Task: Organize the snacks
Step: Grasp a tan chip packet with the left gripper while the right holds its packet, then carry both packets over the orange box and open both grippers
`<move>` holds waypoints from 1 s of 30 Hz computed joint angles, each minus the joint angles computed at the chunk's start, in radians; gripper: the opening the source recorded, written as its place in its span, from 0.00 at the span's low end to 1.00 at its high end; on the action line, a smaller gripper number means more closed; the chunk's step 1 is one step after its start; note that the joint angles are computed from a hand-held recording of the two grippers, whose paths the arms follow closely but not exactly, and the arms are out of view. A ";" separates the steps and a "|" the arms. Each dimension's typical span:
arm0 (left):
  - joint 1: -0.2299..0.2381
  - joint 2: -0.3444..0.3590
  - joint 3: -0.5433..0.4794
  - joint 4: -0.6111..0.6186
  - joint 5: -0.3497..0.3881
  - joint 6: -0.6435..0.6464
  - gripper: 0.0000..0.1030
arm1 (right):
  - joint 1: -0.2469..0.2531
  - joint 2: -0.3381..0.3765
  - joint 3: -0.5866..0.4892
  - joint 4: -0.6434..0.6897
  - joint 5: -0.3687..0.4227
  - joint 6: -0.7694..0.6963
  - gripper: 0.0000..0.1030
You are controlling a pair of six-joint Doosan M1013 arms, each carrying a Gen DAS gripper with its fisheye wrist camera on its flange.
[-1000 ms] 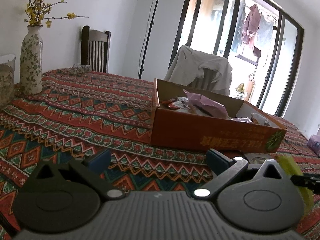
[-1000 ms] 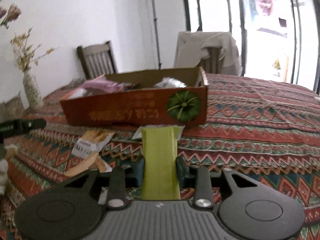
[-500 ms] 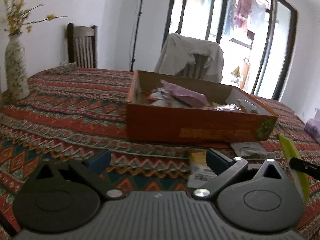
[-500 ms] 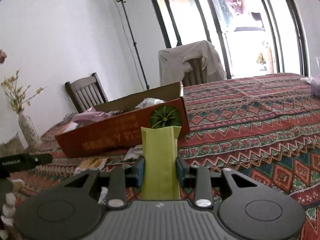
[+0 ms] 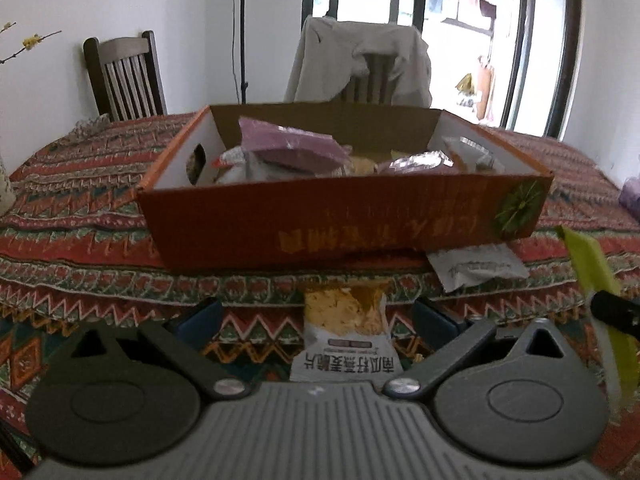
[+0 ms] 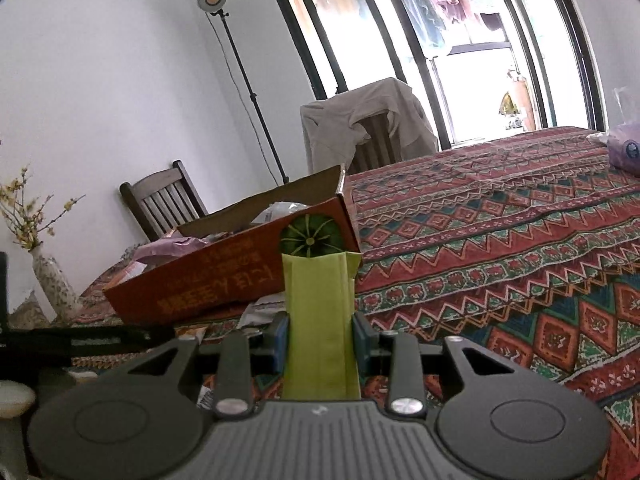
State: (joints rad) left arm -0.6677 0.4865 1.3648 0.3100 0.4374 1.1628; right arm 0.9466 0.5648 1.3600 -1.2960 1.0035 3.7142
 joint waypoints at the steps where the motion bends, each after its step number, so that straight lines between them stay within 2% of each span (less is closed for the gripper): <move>1: -0.002 0.005 -0.005 0.005 0.009 -0.002 0.98 | 0.000 0.000 0.000 -0.002 0.000 0.000 0.31; 5: -0.012 0.018 -0.023 0.027 0.052 -0.010 0.84 | 0.000 -0.001 0.003 -0.009 -0.007 0.003 0.31; 8: -0.012 0.027 -0.034 -0.016 0.070 0.036 0.73 | 0.000 -0.001 0.003 -0.013 -0.008 0.005 0.31; 13: -0.013 0.023 -0.031 -0.030 0.067 0.053 0.60 | 0.000 0.000 0.002 -0.013 -0.007 0.001 0.31; 15: -0.015 0.021 -0.028 -0.039 0.059 0.063 0.45 | 0.000 0.001 0.003 -0.016 -0.006 0.003 0.31; 17: -0.014 0.017 -0.025 -0.054 0.054 0.070 0.40 | 0.001 0.002 0.002 -0.019 -0.002 0.004 0.31; 26: -0.005 -0.031 0.034 -0.040 -0.054 0.040 0.40 | 0.009 0.006 -0.001 -0.047 0.022 0.007 0.31; 30: 0.001 -0.058 0.065 -0.061 -0.123 0.042 0.40 | 0.015 0.010 -0.007 -0.070 0.042 -0.005 0.31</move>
